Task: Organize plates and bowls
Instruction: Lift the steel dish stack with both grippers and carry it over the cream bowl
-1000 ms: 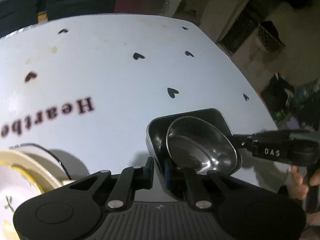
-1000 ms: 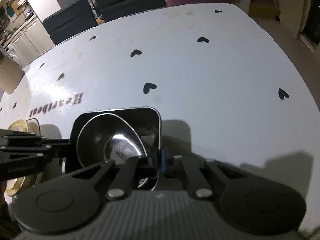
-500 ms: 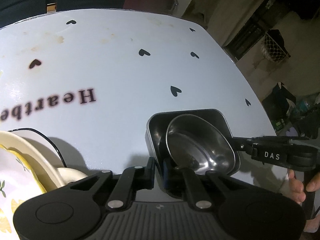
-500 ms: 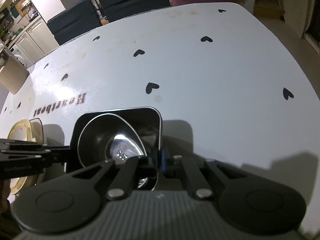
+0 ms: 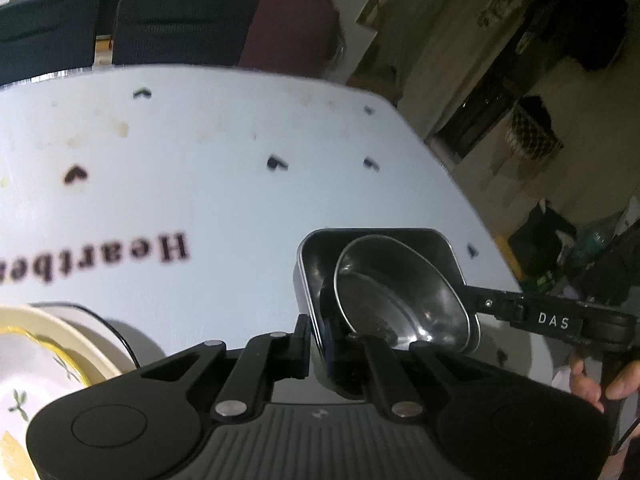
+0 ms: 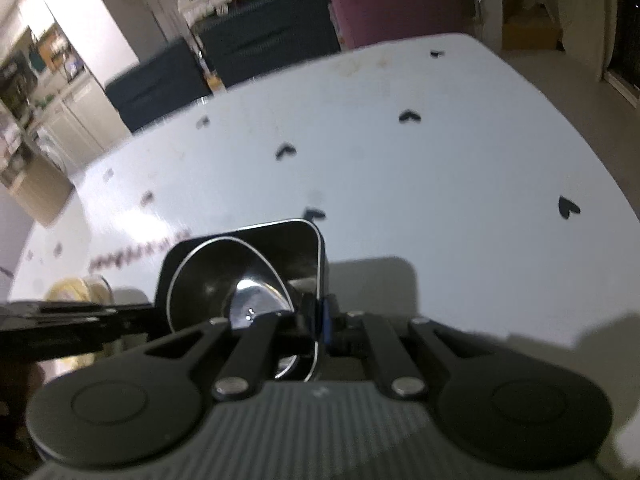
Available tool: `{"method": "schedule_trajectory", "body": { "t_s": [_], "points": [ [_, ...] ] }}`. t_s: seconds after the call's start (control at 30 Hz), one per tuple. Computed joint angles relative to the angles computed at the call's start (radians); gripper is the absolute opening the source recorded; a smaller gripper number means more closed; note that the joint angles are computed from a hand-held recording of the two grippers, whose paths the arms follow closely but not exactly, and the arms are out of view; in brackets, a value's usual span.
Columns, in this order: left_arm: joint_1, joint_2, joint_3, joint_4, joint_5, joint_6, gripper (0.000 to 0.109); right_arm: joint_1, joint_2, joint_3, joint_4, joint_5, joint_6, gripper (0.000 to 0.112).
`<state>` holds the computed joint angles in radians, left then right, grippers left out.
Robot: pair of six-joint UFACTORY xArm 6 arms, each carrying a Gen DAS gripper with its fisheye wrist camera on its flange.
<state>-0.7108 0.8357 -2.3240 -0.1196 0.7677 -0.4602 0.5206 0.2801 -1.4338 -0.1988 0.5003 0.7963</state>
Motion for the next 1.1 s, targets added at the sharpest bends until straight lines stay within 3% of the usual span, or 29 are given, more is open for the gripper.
{"method": "schedule_trajectory", "body": {
  "t_s": [0.3,0.6,0.87,1.1],
  "points": [
    [0.013,-0.207,0.291,0.015,-0.207,-0.018,0.007,0.003,-0.059,0.047,-0.118,-0.152,0.151,0.006],
    [0.042,-0.453,0.631,0.094,-0.430,-0.123,0.008,0.023,-0.038,0.017,-0.102,-0.286,0.171,0.007],
    [0.093,-0.643,0.879,0.334,-0.568,-0.393,0.007,0.062,0.028,-0.045,0.124,-0.363,-0.036,0.007],
    [0.142,-0.771,1.028,0.553,-0.590,-0.636,0.007,0.107,0.043,-0.058,0.363,-0.377,-0.259,0.008]
  ]
}}
